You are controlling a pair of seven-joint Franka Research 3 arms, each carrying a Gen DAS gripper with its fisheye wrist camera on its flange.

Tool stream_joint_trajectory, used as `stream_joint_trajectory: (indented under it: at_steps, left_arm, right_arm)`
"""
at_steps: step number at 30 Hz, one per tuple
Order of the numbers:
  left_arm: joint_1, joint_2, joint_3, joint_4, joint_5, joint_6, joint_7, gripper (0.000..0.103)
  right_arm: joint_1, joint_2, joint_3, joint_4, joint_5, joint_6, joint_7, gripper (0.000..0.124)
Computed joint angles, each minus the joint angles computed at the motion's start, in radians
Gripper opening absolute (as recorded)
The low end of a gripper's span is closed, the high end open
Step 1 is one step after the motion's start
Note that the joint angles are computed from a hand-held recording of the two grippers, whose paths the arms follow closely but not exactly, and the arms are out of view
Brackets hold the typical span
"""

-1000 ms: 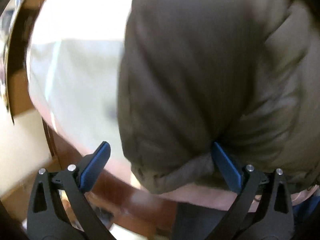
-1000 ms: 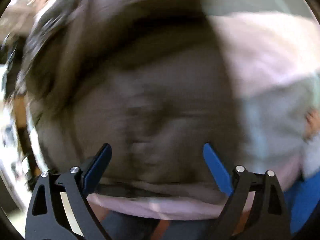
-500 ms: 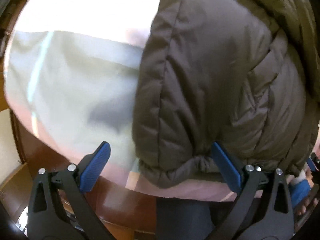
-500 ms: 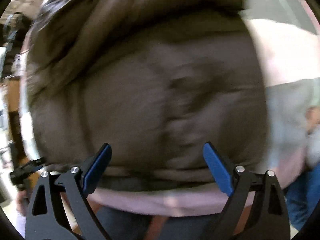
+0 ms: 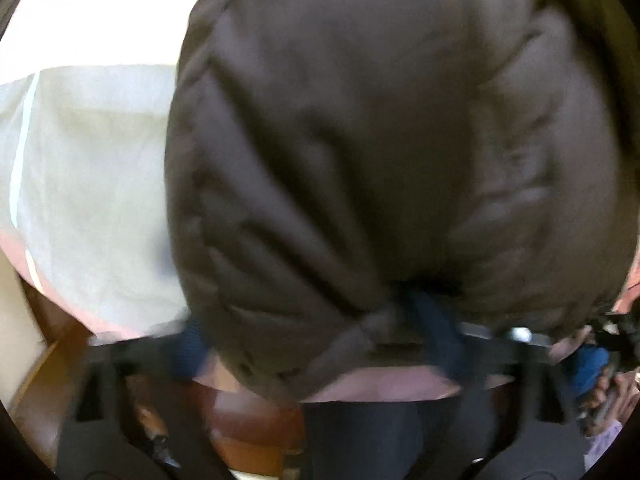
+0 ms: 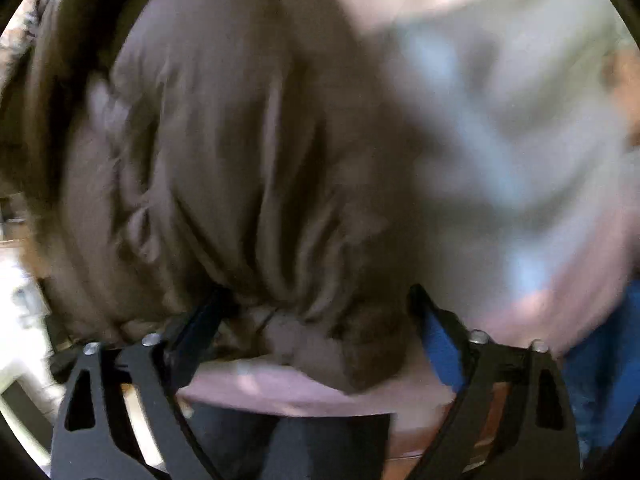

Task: Fold large clothes

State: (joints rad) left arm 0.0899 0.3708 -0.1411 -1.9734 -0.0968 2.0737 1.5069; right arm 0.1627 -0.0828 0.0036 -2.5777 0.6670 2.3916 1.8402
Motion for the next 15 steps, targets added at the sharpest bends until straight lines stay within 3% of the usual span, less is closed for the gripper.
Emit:
stream_joint_trajectory:
  at_steps: [1,2,3,6,9,12,15]
  left_arm:
    - [0.004,-0.011,-0.004,-0.004,-0.017,0.009,0.002,0.030]
    - [0.020,-0.019,-0.011,0.001,-0.062,0.009,0.019,0.019]
    - [0.039,-0.020,-0.017,0.020,-0.125,-0.005,0.027,0.015]
    - [0.075,-0.036,-0.032,0.074,-0.284,0.000,0.058,0.013]
    - [0.090,-0.060,-0.047,0.149,-0.434,0.044,0.102,0.013]
    - [0.087,-0.019,-0.053,0.304,-0.515,0.117,0.135,0.013]
    - [0.059,0.060,-0.061,0.473,-0.489,0.196,0.114,0.013]
  right_arm:
    - [0.004,-0.010,0.000,-0.005,0.025,0.015,-0.023,0.026]
    - [0.013,-0.023,0.001,-0.012,0.092,0.042,-0.059,0.016]
    - [0.017,-0.053,-0.002,-0.016,0.140,0.070,-0.076,0.014]
    - [0.029,-0.118,-0.027,0.031,0.269,0.137,-0.194,0.012]
    - [0.026,-0.103,-0.039,0.182,0.275,0.195,-0.295,0.011]
    - [0.019,-0.018,-0.047,0.367,0.264,0.252,-0.382,0.010]
    - [-0.011,0.137,-0.041,0.592,0.234,0.277,-0.427,0.010]
